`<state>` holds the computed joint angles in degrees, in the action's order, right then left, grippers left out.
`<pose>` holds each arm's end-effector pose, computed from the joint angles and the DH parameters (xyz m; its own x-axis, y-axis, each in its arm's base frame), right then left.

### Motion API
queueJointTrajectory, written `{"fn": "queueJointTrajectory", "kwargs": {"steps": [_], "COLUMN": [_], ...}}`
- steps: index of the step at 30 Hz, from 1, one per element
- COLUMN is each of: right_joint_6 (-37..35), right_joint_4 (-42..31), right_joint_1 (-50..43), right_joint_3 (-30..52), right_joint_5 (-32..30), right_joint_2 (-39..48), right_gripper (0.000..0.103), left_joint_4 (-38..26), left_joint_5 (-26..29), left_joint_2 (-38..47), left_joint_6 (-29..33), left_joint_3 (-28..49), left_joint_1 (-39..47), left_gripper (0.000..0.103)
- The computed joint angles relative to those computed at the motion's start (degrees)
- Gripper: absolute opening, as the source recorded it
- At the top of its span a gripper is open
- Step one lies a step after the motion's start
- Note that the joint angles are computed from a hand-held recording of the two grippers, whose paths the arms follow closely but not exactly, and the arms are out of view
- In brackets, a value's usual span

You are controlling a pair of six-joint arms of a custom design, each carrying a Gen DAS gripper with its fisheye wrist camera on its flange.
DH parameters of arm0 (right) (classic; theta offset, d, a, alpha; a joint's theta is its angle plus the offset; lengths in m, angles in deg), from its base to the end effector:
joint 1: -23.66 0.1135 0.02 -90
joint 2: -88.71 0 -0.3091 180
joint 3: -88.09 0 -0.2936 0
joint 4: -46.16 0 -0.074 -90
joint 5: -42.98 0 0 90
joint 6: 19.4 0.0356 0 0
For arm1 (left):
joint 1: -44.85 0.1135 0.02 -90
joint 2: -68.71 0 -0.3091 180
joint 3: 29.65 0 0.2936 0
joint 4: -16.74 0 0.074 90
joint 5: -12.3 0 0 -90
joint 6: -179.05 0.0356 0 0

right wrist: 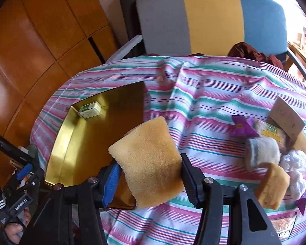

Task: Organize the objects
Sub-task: 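Carry the yellow sponge into the gold tray and open the right tool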

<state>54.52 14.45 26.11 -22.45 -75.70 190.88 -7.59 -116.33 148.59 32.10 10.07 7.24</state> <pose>0.3766 0.0332 0.1621 -0.7982 -0.2774 -0.5348 -0.4846 0.8230 0.2963 0.1989 -0.1251 0.1366 -0.6110 -0.3559 -0.7071 -0.4554 0.8887 -0.0537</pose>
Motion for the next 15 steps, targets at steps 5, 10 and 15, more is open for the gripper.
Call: {"fn": "queueJointTrajectory", "kwargs": {"steps": [5,10,15], "right_joint_6": [3.40,7.82,12.74], "right_joint_4": [-1.45,-2.53,-5.22], "right_joint_1": [9.23,15.65,20.57], "right_joint_3": [3.05,7.29,14.07], "right_joint_5": [1.71,3.17,4.40], "right_joint_2": [3.92,9.81,16.16], "right_gripper": [0.056,0.056,0.057], "left_joint_4": [-0.37,-0.20,0.56], "left_joint_5": [-0.17,0.59,1.57], "left_joint_2": [-2.99,-5.15,-6.94], "left_joint_6": [-0.97,-1.79,-1.44], "left_joint_3": [-2.82,-5.11,-6.93], "left_joint_1": [1.88,3.80,5.91], "left_gripper": [0.082,0.082,0.082]}}
